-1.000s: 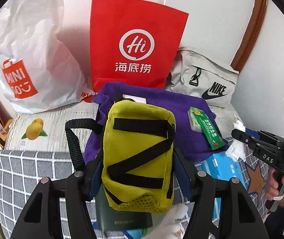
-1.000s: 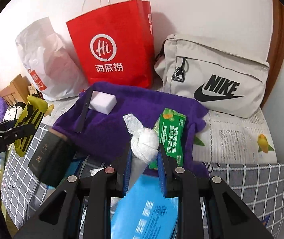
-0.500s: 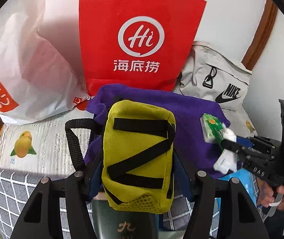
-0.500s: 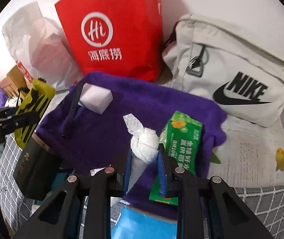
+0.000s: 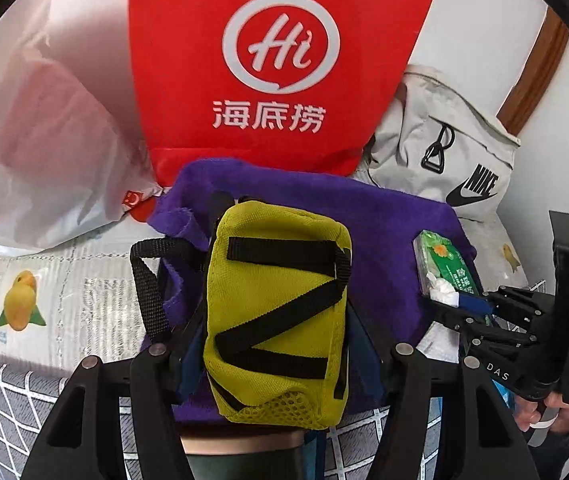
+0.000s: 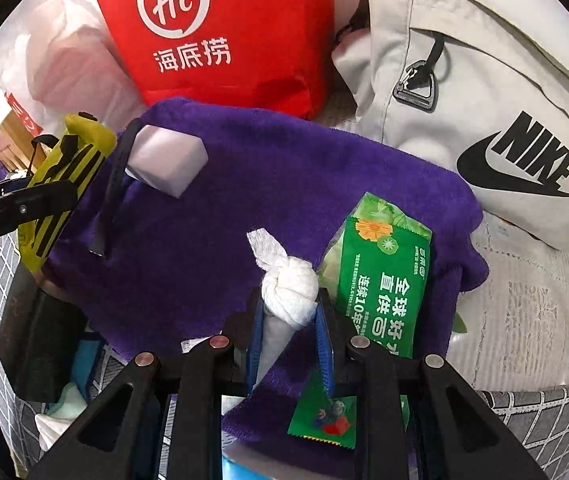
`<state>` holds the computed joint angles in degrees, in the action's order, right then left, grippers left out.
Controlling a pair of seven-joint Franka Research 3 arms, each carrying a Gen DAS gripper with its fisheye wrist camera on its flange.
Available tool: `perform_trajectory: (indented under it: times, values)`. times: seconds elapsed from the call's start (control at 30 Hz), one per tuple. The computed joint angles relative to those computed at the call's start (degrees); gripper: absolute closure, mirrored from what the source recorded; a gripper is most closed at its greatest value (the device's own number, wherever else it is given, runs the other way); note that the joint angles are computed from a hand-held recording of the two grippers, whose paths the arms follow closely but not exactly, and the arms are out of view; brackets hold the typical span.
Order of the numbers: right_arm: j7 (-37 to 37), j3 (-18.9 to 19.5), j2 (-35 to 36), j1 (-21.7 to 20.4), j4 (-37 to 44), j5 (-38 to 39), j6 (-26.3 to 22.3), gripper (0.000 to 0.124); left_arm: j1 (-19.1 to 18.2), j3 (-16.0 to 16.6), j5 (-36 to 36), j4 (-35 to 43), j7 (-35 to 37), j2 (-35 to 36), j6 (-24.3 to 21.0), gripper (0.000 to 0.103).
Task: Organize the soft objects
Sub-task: 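Carry the yellow pouch and white tissue bundle onto the purple towel and open both grippers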
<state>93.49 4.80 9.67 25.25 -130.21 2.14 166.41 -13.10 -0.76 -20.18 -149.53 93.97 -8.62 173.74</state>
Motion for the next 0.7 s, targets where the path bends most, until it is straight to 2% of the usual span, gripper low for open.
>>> perform_trajectory:
  times: [0.3, 0.57, 0.63, 0.7]
  values:
    - [-0.74, -0.12, 1.82, 0.32, 1.82, -0.21, -1.47, 0.100, 4.39, -3.81, 6.01, 3.41, -6.24, 4.84, -1.86, 0.042]
    - [-4.31, 0.78, 2.47, -0.75, 2.49, 3.55, -1.95, 0.098, 7.13, -6.07, 11.19, 4.43, -11.32, 6.96, -2.61, 0.042]
    - [-4.65, 0.78, 2.65, -0.71, 2.72, 3.85, -1.98, 0.096, 7.36, -6.24, 10.96, 4.50, -11.12, 7.06, -2.66, 0.041]
    - [-6.25, 1.40, 2.46, -1.26, 2.78, 5.36, -2.20, 0.088, 7.60, -6.42, 11.43, 4.50, -11.56, 7.13, -2.50, 0.040]
